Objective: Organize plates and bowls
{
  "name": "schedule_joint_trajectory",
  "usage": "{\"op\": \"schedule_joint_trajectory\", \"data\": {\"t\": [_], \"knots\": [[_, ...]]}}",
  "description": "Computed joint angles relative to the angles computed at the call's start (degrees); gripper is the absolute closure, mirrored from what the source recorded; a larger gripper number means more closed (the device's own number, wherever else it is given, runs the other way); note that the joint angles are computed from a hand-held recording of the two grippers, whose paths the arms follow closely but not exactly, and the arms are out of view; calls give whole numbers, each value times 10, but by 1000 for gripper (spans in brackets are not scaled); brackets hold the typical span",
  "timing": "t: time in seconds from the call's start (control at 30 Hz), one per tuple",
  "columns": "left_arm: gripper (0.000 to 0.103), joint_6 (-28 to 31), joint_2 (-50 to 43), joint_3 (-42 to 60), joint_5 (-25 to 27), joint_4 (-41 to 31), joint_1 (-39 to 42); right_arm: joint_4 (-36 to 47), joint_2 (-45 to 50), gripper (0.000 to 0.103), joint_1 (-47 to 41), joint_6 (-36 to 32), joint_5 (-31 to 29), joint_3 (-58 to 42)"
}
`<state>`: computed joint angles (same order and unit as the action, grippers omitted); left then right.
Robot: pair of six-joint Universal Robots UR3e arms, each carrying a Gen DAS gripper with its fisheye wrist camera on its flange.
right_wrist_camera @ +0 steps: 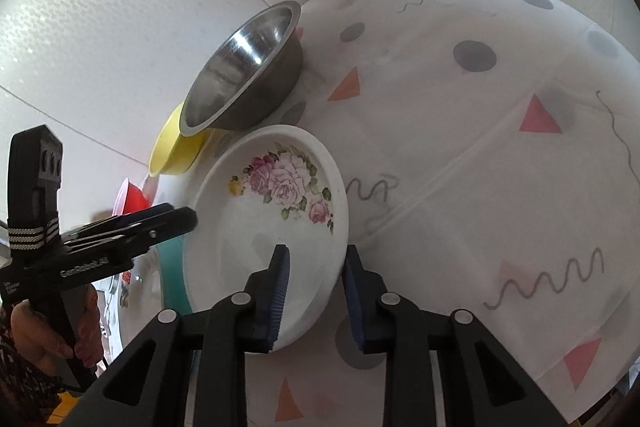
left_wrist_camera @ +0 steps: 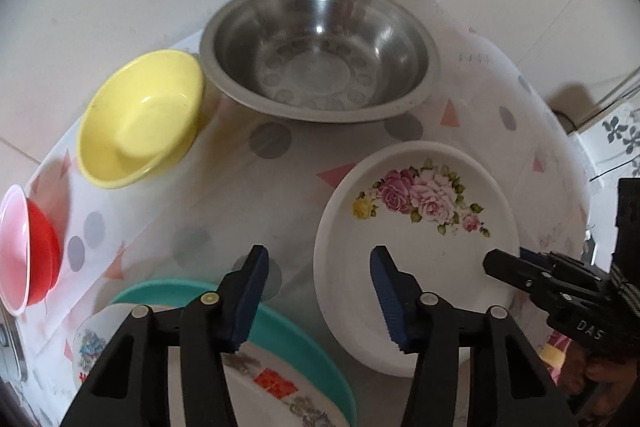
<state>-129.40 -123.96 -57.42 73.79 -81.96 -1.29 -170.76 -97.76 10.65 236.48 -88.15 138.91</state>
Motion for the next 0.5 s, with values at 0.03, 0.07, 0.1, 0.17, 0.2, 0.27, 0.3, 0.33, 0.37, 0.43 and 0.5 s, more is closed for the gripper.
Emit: {"op": "schedule_joint_trajectory", "data": {"t": [0.03,0.07,0.1,0.17,0.2,0.27,0.3,0.33,0.37,0.43,0.5], "knots": [[56,-2,-4,1,3,1,-4,6,0,82,-1,-5,1,-1],[62,-3,-12,10,7,-7,-8,12,-1,85,-2,-8,0,-3],[65,-6,-15,13,12,-9,-12,15,-4,86,-3,-13,2,-2],[67,-6,-22,19,20,-13,-19,14,-10,90,-11,-19,9,6],[69,-4,-22,13,24,-9,-23,8,-14,90,-17,-24,17,12],[72,-4,-24,10,32,-10,-30,9,-19,90,-22,-33,22,16],[73,-8,-19,2,31,-3,-30,15,-22,90,-24,-38,22,15],[73,-13,-18,0,30,-3,-32,18,-27,90,-28,-40,24,17],[73,-17,-19,1,28,-9,-31,19,-35,91,-35,-40,29,23],[73,-21,-16,1,23,-21,-32,21,-53,92,-51,-40,39,38],[73,-19,-11,-2,18,-33,-34,37,-75,93,-65,-46,41,48]]}}
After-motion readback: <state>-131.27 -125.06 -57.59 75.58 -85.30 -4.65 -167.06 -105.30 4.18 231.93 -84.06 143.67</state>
